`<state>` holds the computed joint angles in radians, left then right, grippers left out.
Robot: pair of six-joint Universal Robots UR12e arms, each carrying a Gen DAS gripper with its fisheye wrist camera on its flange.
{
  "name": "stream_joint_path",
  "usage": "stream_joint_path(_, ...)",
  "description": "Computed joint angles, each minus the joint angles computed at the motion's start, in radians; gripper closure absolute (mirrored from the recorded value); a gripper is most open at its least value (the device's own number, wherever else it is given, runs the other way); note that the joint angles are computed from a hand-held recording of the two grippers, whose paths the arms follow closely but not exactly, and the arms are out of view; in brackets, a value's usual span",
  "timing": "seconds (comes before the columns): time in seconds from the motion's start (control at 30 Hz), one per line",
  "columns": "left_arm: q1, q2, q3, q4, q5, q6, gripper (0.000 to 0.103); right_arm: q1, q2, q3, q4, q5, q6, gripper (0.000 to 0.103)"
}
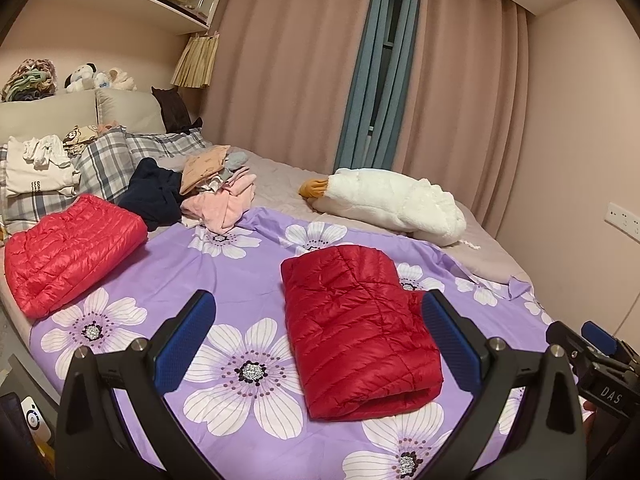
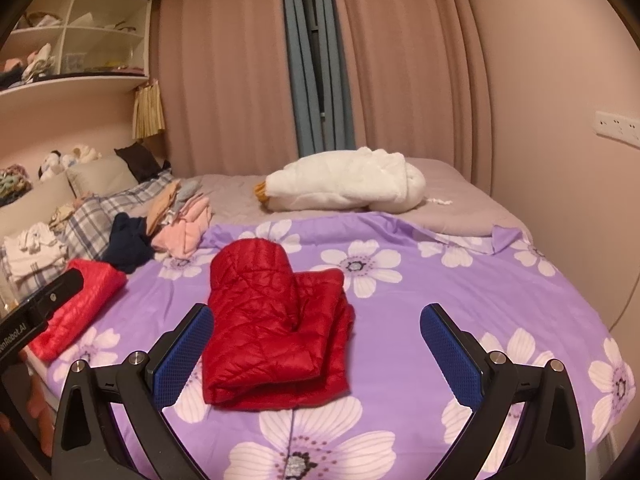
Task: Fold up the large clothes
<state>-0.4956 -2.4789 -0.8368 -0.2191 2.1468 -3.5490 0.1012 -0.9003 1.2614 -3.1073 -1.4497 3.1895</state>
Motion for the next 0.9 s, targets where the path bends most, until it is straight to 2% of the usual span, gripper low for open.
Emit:
stream_joint_path(0.2,-0.003,-0.001,0.001,-0.007,0.017,0.003,0.000,0.004,0.002,-0.003,0.000,-0.002,-0.007,0.001)
stream_joint_path(0.5,0.000,0.005,-0.007,-0.003,-0.002,-0.018,0.000,0.007,0.003,-0.008,0.008,0.007,-0.006,0.001)
stream_joint_path(0.9,-0.004,0.005,-0.003,-0.017,-0.001,0.024,0.000,0.012,0.009,-0.018,0.019,0.002,-0.018,0.001)
